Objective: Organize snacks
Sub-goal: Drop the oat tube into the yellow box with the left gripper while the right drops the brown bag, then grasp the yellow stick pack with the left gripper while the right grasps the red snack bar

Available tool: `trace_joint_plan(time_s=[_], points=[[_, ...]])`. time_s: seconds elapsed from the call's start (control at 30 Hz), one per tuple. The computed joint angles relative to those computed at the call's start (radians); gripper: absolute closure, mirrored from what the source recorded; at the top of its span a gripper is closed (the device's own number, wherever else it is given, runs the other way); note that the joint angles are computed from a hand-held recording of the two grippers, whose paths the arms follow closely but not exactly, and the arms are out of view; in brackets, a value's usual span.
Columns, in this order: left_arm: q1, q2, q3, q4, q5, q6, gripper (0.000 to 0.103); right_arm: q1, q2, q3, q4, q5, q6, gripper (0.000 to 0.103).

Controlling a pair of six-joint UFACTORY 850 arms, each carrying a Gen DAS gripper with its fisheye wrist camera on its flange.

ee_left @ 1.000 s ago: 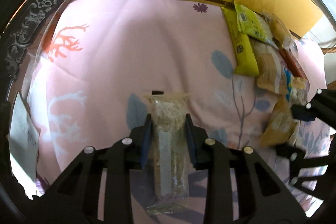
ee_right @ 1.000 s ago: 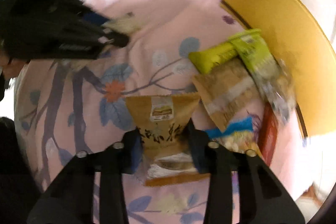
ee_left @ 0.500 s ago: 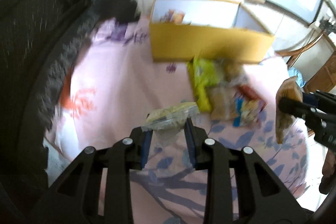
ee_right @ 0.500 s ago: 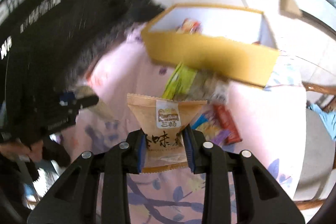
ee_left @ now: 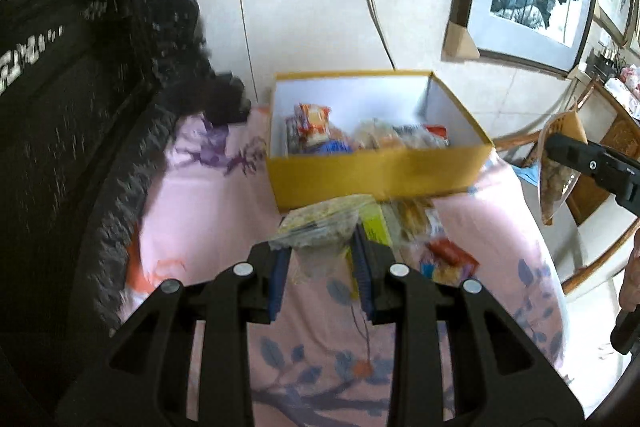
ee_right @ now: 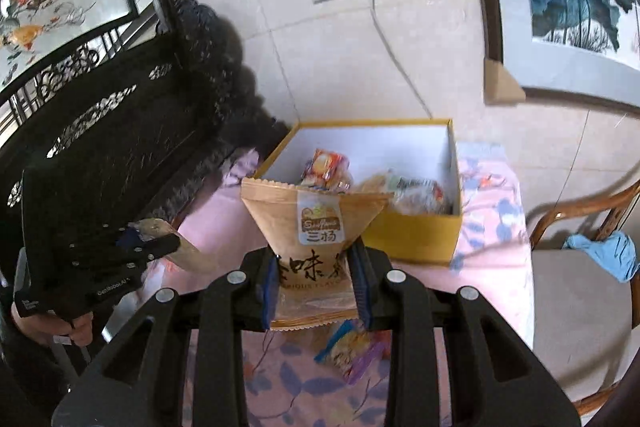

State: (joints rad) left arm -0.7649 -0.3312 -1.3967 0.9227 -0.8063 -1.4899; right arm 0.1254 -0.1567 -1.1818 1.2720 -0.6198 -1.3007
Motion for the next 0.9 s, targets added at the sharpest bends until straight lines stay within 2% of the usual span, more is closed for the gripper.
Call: trace_joint_plan(time_s=[0.17, 0.37, 0.53, 0.63, 0.67, 0.7, 0.73, 0.77, 0.8, 0.87, 0.9], points=[[0.043, -0.062, -0.123, 0.018, -0.013, 0.081, 0.074, 0.004, -0.067, -0.076, 0.052, 0.02, -0.024, 0.072], [0.109, -0.168, -0.3, 0.024, -0.019, 0.19, 0.074, 0.014, -0.196, -0.246, 0.057, 0.02, -0.003, 0.072], [0.17, -0.305, -0.51, -0.046, -0.017, 0.36, 0.074, 0.022, -0.312, -0.412, 0.033, 0.035, 0.011, 0.072], [0.197, -0.383, -0.617, -0.078, -0.022, 0.407, 0.074, 0.027, -0.378, -0.499, -0.013, 0.05, 0.042, 0.071], [0.204, -0.407, -0.649, -0.084, -0.031, 0.4, 0.064, 0.032, -0.409, -0.538, -0.059, 0.05, 0.067, 0.062], [0.211, -0.433, -0.675, -0.067, -0.049, 0.352, 0.046, 0.044, -0.441, -0.577, -0.137, 0.089, 0.098, 0.018], [0.212, -0.452, -0.695, -0.052, -0.08, 0.306, 0.002, 0.057, -0.451, -0.587, -0.206, 0.146, 0.149, 0.001], [0.211, -0.464, -0.703, -0.034, -0.116, 0.241, 0.002, 0.065, -0.461, -0.598, -0.285, 0.188, 0.222, 0.001], [0.212, -0.458, -0.69, -0.044, -0.111, 0.219, 0.002, 0.064, -0.471, -0.601, -0.322, 0.188, 0.277, 0.001], [0.219, -0.437, -0.657, -0.102, -0.07, 0.242, 0.002, 0.043, -0.474, -0.596, -0.295, 0.103, 0.293, 0.001], [0.214, -0.428, -0.639, -0.09, -0.087, 0.217, 0.002, 0.04, -0.465, -0.581, -0.31, 0.1, 0.309, 0.001]])
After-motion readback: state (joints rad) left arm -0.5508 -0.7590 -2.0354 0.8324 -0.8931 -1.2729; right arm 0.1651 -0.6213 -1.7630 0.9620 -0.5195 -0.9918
